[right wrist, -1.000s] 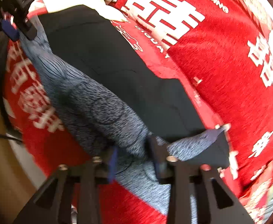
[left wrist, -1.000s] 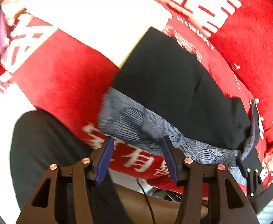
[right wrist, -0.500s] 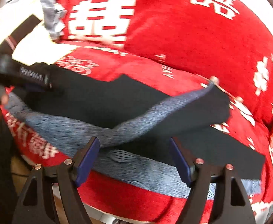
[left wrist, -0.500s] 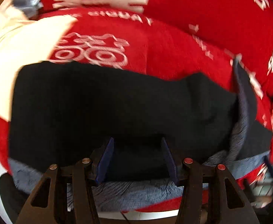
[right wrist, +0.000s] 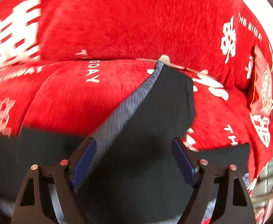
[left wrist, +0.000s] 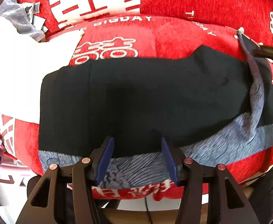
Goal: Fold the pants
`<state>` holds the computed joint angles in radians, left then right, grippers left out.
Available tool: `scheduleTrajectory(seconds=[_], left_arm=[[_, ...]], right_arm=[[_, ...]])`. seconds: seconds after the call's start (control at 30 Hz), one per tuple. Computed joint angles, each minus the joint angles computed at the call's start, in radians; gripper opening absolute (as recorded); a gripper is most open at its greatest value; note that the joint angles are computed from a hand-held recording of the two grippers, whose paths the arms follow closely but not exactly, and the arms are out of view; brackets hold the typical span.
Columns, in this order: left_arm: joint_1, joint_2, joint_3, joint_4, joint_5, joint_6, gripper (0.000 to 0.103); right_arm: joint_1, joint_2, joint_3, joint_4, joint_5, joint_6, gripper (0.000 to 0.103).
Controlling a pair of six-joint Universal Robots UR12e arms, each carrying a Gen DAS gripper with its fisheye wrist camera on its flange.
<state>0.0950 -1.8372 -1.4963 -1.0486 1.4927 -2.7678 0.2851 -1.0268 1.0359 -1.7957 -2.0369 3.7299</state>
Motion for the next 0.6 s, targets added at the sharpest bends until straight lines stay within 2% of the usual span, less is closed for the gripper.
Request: scheduleTrajectory(seconds=[0.07,0.13,0.17,0.2,0.23,0.27,0.3,0.33,0.37,0.4,0.43,0.47,0.5,0.57,0.6], left_arm=[[-0.013,-0.007,0.011,0.008,0.013,0.002,0.054],[-0.039,-0.023,0.026,0.033,0.039,0.005,0.054],[-0.050,-0.033,0.037,0.031,0.050,0.006,0.054],[-0.061,-0.043,0.049,0.020,0.056,0.008,0.054],[-0.073,-0.054,0.063,0.004,0.059,0.011,0.054],[-0.082,-0.058,0.069,-0.004,0.061,0.015,0.054],[-0.092,-0.063,0.073,-0.010,0.066,0.020,0.054],[-0.101,-0.066,0.074,-0.016,0.069,0.026,0.054],[-0.109,-0.071,0.077,-0.029,0.075,0.030,0.054],[-0.115,-0.070,0.071,-0.020,0.088,0.027,0.055],[-0.114,-0.064,0.055,0.011,0.087,0.031,0.056],[-0.108,-0.060,0.047,0.021,0.076,0.045,0.059],[-0.103,-0.058,0.044,0.020,0.070,0.051,0.067],[-0.086,-0.057,0.044,0.002,0.093,0.042,0.075],[-0.076,-0.058,0.046,-0.014,0.098,0.037,0.076]], right_arm=[[-0.010,0.081,-0.129,0.167,0.004,0.034,0.086],[-0.014,0.155,-0.242,0.344,-0.032,0.051,0.086],[-0.015,0.174,-0.269,0.398,-0.045,0.062,0.086],[-0.020,0.174,-0.262,0.411,-0.042,0.071,0.086],[-0.025,0.156,-0.235,0.382,-0.027,0.088,0.085],[-0.028,0.131,-0.188,0.333,-0.029,0.089,0.080],[-0.033,0.109,-0.156,0.313,-0.012,0.085,0.057],[-0.039,0.080,-0.110,0.251,0.031,0.061,0.039],[-0.042,0.056,-0.072,0.209,0.046,0.048,0.034],[-0.039,0.031,-0.037,0.175,0.033,0.041,0.021],[-0.034,0.002,0.002,0.148,0.009,0.046,0.015],[-0.031,-0.024,0.037,0.123,-0.007,0.059,0.014],[-0.028,-0.059,0.081,0.095,-0.025,0.087,0.014],[-0.024,-0.135,0.180,0.042,-0.039,0.157,0.014],[-0.024,-0.183,0.242,0.014,-0.028,0.201,0.014]])
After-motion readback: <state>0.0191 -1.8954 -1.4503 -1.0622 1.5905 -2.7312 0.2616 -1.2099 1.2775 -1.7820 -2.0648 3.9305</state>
